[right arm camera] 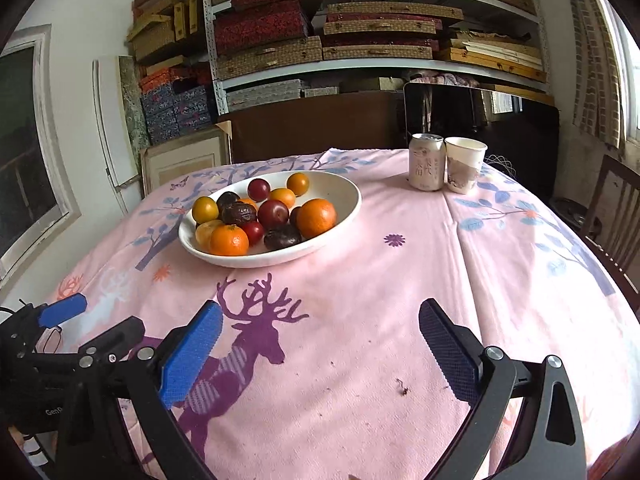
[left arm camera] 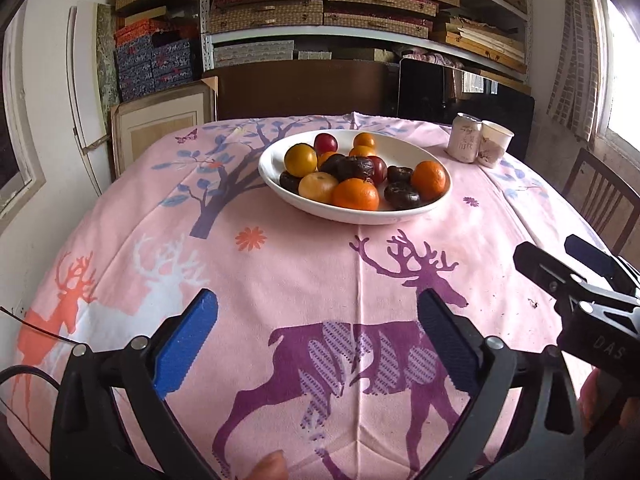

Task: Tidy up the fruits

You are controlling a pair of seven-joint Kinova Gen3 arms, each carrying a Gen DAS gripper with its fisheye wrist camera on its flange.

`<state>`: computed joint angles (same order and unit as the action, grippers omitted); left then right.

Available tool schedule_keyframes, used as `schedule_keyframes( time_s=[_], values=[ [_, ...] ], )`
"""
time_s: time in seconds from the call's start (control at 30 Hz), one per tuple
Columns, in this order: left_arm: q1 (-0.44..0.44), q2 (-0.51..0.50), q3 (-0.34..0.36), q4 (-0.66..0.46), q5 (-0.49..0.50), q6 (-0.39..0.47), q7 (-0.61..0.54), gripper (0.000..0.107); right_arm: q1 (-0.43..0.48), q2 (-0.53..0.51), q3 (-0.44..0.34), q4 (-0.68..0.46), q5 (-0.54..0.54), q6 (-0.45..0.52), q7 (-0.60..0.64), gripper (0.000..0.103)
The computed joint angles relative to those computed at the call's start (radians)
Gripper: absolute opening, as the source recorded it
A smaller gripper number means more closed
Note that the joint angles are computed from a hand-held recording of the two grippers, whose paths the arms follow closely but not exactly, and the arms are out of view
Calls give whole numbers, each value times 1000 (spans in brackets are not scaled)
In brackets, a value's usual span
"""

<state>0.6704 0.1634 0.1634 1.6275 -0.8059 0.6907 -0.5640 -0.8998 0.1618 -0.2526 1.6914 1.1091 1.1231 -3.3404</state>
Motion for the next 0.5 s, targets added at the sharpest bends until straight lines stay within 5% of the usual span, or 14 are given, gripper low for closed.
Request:
schedule_keyframes(
  time_s=[0.13, 0.5],
  values=[
    [12, 5, 4, 1, -32, 14, 8, 98, -2, -20, -8, 42, 24, 1, -77, 99],
    [-16, -5, 4, -9, 49, 13, -58, 98, -12, 18, 1, -13, -8, 20, 20, 99]
  ],
)
